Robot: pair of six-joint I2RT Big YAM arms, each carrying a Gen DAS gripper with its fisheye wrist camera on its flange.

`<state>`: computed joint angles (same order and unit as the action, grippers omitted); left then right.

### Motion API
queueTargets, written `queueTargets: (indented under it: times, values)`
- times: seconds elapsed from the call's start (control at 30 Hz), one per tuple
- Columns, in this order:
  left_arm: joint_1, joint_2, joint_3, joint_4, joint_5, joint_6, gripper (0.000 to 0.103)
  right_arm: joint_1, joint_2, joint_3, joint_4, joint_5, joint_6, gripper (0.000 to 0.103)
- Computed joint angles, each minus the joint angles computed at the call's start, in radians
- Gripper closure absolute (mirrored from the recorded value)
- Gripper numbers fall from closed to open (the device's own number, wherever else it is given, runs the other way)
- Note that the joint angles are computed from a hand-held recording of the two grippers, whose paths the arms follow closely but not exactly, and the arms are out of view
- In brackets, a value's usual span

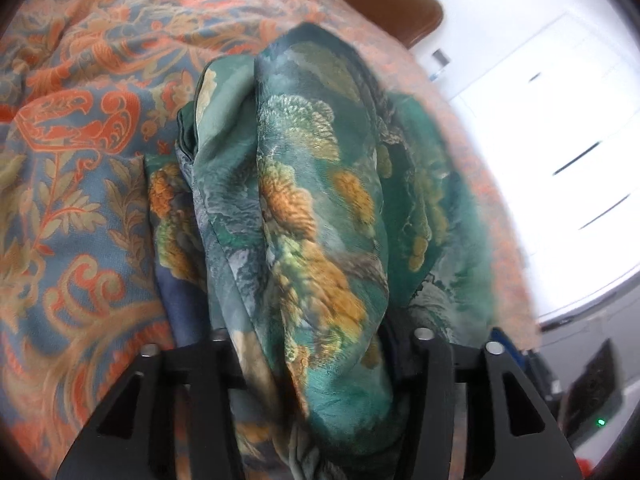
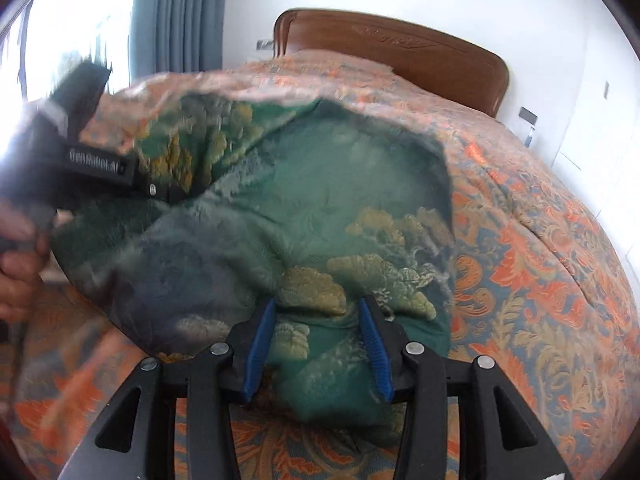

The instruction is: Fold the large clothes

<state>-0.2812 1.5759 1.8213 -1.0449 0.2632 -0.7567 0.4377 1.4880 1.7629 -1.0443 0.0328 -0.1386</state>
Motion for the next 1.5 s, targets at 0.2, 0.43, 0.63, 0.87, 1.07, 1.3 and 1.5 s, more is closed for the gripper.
queueTargets:
  times: [0.2,0.43,0.63,0.87,1.07,1.3,1.5]
  values:
    - [0.011,-0.153,-0.098,0.009,-0.041,-0.026,0.020,-0.065,-0.120,-0.010,0.028,-0.097,0.071,0.022]
    - [0.043,-0.280,-0.224,0.033,-0.051,-0.098,0.020,-0.188,-0.169,-0.015,-0.080,-0.171,0.109,0.019]
    - [0.073,-0.262,-0.246,0.073,0.011,-0.168,0.020,-0.262,-0.161,-0.032,-0.149,-0.238,0.194,0.019]
    - [0.131,-0.208,-0.270,0.191,0.145,-0.297,0.020,-0.285,-0.127,-0.009,-0.183,-0.370,0.308,0.019]
    - [0.134,-0.124,-0.215,0.184,0.180,-0.305,0.020,-0.339,-0.072,0.023,-0.197,-0.536,0.446,0.019]
    - [0.123,-0.025,-0.128,0.129,0.218,-0.242,0.020,-0.370,0.106,0.186,-0.266,-0.726,0.431,0.019]
    - [0.126,0.035,-0.085,0.134,0.248,-0.224,0.020,-0.335,0.364,0.451,-0.448,-0.882,0.325,0.013]
